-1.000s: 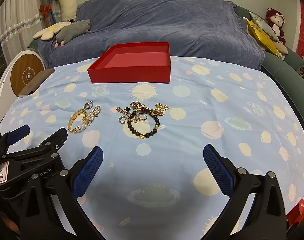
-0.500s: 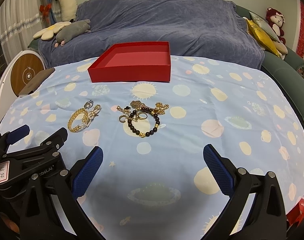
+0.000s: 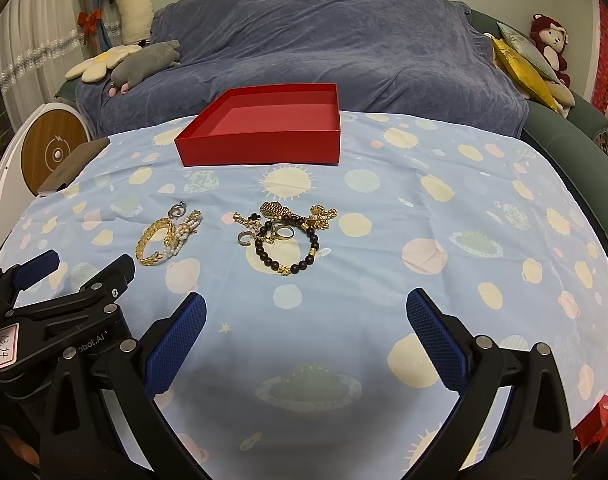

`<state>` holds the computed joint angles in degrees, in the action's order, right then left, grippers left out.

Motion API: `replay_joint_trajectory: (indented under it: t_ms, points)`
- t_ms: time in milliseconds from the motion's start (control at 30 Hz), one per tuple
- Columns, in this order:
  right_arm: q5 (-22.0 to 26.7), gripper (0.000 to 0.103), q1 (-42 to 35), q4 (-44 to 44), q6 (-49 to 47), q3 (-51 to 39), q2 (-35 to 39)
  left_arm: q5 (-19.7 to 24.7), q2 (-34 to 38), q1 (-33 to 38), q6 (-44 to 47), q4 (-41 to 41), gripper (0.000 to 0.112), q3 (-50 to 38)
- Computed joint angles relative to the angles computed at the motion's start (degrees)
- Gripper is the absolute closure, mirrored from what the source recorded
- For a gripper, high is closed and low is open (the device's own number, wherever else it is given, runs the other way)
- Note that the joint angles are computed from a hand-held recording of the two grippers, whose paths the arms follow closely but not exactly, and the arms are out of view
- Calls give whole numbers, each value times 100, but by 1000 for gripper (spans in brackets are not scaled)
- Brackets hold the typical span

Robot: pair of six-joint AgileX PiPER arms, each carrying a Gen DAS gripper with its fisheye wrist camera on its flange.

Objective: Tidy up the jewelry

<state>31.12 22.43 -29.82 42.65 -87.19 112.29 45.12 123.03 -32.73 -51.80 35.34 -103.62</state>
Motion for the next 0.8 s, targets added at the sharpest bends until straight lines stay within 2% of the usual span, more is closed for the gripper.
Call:
replay_joint_trajectory:
  t_ms: [800]
  points:
    - [-48, 5, -14, -8, 35, 44, -18, -75, -2, -16, -132, 206, 16, 29]
